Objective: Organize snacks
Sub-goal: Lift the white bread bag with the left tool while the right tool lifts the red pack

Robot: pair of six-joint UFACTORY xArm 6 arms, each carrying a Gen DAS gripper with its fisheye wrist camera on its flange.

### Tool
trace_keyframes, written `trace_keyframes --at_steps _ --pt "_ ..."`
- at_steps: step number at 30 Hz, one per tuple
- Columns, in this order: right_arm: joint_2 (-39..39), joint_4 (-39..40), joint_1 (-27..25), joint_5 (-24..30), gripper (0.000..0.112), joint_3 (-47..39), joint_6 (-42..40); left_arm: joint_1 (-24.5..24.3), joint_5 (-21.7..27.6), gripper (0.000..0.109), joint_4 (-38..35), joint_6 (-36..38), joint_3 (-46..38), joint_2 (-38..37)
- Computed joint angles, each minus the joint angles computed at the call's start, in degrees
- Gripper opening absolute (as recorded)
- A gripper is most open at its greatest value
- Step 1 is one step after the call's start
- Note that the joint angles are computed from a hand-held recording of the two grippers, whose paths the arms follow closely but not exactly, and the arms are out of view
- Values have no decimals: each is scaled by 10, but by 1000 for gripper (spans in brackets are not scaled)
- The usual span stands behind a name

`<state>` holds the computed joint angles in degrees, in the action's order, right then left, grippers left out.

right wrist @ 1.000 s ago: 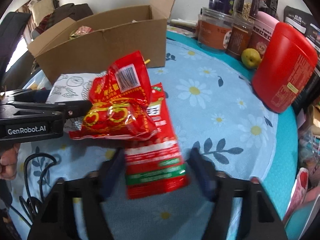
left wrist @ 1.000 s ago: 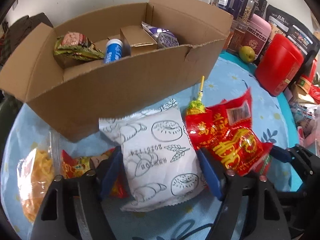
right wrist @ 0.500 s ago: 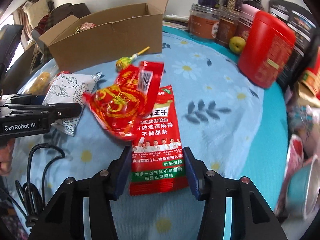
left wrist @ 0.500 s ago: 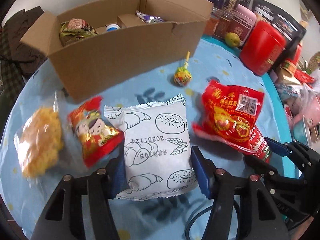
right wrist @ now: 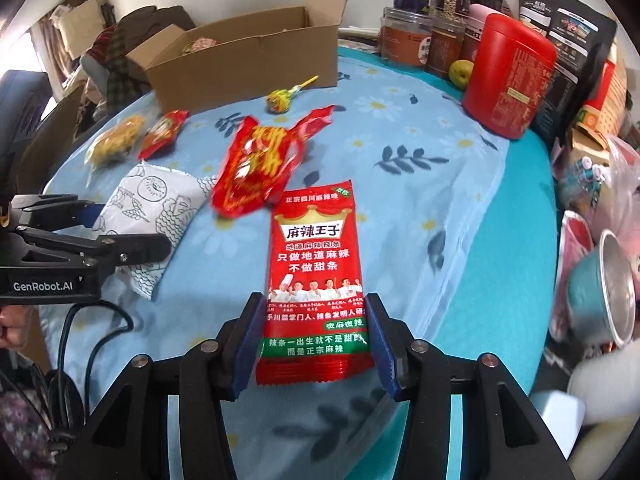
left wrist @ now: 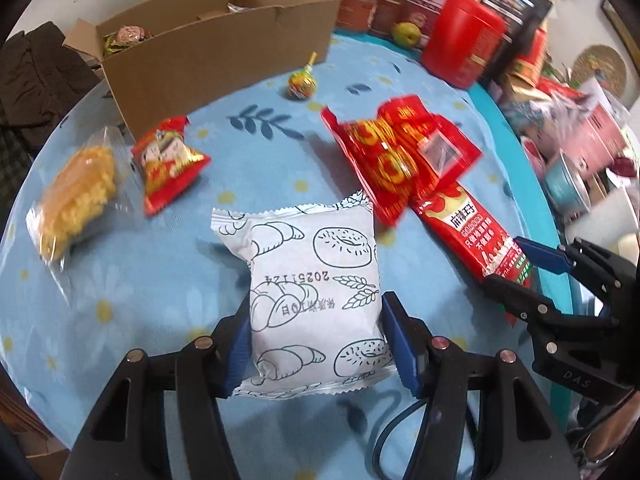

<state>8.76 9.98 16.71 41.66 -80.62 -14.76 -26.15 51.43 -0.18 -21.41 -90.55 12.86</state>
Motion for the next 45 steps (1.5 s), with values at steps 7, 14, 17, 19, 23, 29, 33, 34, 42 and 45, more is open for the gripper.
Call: trace_keyframes --at_steps 7,14,17,19,23,29,33,34,42,45 --pt "-9 -13 6 -6 68 16 2 -2 -9 61 4 1 21 -10" --pt "30 -66 15 -22 71 -14 32 -23 -2 73 84 -23 5 7" --pt "30 -55 13 -33 72 -8 26 -25 -11 73 104 -42 7 9" --pt "28 -46 11 -37 72 -3 24 -20 -35 73 97 -53 23 1" --pt "19 -27 11 -51 51 10 8 -18 -49 58 119 -72 33 -5" --pt "15 -13 6 -53 45 13 12 -12 -62 55 100 -81 51 -19" --pt "3 21 0 -55 44 21 2 -11 -65 55 91 -85 59 -27" --pt "-1 29 -2 -55 44 25 -1 -11 -68 55 86 -85 63 -31" --pt "-31 74 -6 -54 44 51 -24 -14 -81 55 82 -89 79 -48" --pt "-41 97 -5 -52 44 62 -42 -16 -81 55 82 -91 86 -55"
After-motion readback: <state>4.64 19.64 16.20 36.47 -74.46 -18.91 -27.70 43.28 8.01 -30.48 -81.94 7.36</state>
